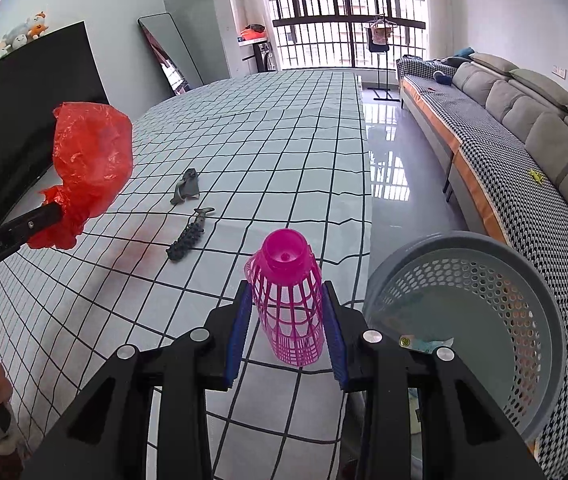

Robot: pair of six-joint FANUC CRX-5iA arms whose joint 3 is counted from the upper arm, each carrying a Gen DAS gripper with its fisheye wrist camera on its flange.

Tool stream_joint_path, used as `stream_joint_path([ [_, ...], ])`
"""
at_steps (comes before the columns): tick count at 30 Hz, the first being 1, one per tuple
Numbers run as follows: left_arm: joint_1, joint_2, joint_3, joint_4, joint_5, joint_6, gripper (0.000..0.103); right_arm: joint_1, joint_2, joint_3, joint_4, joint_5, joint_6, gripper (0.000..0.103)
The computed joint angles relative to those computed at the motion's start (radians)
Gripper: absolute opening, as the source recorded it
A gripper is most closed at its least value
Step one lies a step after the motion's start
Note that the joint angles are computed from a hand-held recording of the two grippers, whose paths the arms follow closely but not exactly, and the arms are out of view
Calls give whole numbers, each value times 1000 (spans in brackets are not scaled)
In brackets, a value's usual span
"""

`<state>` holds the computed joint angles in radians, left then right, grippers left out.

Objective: Collect trash
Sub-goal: 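Carry the red bag and pink shuttlecock over the grey wastebasket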

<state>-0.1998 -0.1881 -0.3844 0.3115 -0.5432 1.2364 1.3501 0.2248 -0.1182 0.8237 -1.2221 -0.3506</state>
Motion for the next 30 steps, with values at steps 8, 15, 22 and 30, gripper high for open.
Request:
stream_joint_path([
  [8, -101, -14, -14, -13, -13, 27, 34, 60, -59, -58, -21, -88, -59, 34],
  [15, -223, 17, 21, -46, -26, 77, 34, 127, -145, -149, -38, -176, -166, 34],
  [22, -352, 71, 68, -75, -29, 113, 34, 207, -237, -245, -88, -273, -267, 34],
  [30, -467, 174, 153, -127, -73, 155, 34, 276, -342, -366, -154, -323, -381, 34],
])
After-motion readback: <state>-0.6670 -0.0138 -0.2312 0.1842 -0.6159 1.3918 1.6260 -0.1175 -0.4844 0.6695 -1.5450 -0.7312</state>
